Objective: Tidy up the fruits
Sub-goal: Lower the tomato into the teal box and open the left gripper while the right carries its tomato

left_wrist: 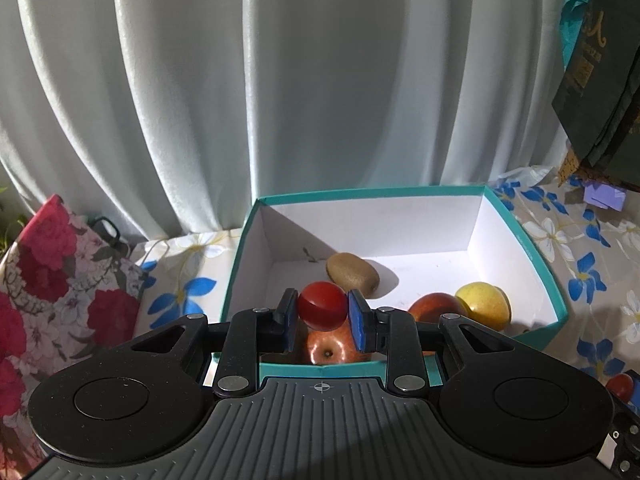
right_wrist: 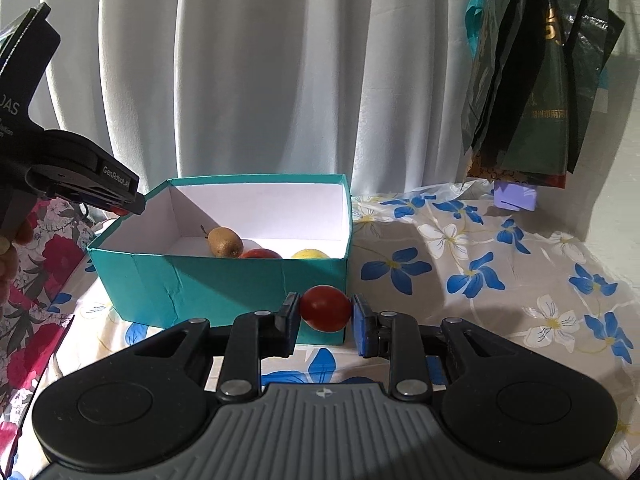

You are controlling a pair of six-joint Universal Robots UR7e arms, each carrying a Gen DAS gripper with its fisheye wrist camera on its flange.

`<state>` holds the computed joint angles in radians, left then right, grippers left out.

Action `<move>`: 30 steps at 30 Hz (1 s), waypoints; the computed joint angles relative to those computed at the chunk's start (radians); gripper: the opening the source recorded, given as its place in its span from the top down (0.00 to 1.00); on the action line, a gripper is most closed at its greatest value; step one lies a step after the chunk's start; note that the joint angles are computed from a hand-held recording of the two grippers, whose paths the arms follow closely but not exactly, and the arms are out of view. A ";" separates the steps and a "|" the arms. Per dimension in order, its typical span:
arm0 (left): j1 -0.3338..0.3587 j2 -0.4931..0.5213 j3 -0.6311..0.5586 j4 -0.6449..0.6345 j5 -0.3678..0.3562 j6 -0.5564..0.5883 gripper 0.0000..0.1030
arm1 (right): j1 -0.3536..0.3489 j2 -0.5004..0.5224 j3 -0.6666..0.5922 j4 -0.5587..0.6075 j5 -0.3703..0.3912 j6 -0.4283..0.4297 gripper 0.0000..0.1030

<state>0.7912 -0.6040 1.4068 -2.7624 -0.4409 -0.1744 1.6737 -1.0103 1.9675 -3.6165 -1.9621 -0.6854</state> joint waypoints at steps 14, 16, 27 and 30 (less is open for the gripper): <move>0.046 0.069 -0.110 0.031 -0.040 0.023 0.71 | 0.001 0.006 -0.013 -0.019 0.030 -0.011 0.74; 0.053 0.077 -0.122 0.046 -0.042 0.017 0.71 | 0.001 0.008 -0.017 -0.015 0.040 -0.013 0.74; 0.087 0.118 -0.189 0.096 -0.058 0.006 0.71 | 0.002 0.023 -0.054 0.018 0.054 -0.022 0.74; 0.095 0.131 -0.208 0.107 -0.065 0.008 0.71 | 0.003 0.027 -0.060 0.023 0.055 -0.020 0.74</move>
<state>0.8866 -0.4728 1.1992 -2.6557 -0.5058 -0.1663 1.6766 -0.9838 1.9075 -3.5940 -1.9070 -0.7050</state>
